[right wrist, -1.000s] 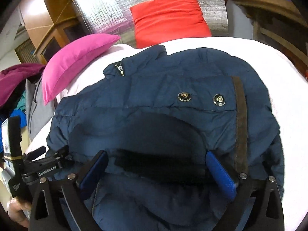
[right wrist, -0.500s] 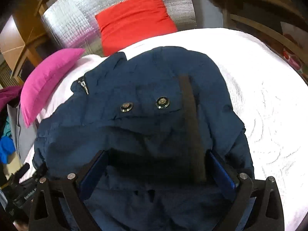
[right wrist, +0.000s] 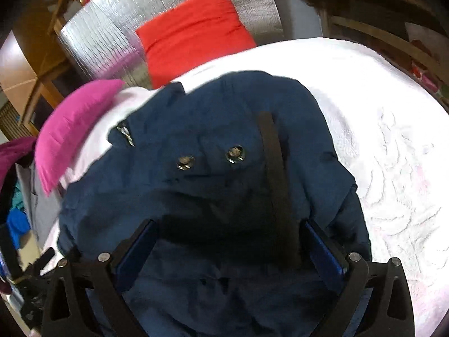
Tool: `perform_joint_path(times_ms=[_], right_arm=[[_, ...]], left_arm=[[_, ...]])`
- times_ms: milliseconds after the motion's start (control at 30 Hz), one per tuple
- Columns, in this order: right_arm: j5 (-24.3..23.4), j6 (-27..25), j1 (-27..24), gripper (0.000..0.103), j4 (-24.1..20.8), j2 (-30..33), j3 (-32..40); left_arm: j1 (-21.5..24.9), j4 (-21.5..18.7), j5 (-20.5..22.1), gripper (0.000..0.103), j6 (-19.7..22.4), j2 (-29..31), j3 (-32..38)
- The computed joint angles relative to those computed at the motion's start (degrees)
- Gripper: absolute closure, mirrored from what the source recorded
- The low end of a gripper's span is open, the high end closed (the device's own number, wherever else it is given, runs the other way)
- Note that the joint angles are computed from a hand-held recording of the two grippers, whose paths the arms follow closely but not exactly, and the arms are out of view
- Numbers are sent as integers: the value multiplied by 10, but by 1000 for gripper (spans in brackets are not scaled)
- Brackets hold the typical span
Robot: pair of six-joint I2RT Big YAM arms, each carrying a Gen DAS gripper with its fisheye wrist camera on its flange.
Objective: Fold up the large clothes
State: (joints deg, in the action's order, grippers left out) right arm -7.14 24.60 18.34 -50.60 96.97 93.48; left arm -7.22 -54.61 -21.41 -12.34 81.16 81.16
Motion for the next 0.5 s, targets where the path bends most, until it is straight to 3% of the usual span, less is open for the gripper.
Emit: perform_joint_path(times_ms=[333,500], right_arm=[[-8,-7,-16,0,47,-53,-40],[-35,16,-44,0,64,-63,-54]], left_arm=[[-1,-6,-5,1,8,-9,3],[38,-10,5,1,-14,-20,10]])
